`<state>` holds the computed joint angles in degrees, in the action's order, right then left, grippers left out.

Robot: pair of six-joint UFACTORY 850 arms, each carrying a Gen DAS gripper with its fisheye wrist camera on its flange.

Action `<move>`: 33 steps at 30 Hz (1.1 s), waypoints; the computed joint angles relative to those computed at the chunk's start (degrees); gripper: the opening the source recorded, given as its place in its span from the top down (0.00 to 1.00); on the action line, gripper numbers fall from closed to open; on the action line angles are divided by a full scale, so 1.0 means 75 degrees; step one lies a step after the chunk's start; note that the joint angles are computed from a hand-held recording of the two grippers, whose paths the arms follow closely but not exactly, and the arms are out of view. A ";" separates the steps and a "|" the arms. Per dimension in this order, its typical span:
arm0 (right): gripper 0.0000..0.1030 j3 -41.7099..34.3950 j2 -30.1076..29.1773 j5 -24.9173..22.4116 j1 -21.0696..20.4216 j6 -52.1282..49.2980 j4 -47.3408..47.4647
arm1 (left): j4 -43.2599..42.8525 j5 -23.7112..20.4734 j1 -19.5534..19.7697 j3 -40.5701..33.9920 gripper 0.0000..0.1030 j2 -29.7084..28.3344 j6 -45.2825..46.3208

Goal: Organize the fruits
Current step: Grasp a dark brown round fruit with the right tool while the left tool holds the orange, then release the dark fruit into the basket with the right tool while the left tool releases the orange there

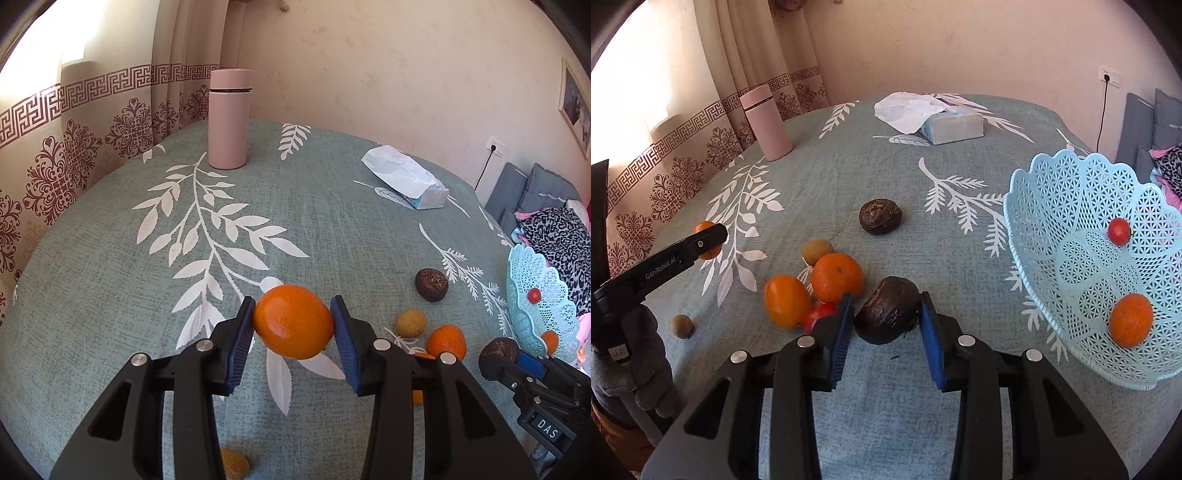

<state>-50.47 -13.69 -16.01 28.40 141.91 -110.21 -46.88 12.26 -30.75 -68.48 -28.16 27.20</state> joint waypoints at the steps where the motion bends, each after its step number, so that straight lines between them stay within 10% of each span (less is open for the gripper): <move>1: 0.64 0.0071 0.0087 -0.0097 0.0009 0.0178 -0.0141 | 0.0000 -0.0010 0.0002 -0.0004 0.59 -0.0004 0.0000; 33: 0.55 0.1844 0.2012 -0.1945 -0.0677 0.1033 0.0807 | -0.0526 -0.0039 -0.0153 -0.0022 0.59 0.0018 0.0779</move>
<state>-36.64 1.41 -30.59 23.32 149.65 -104.16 -50.82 11.97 -31.90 -68.65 -28.03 33.04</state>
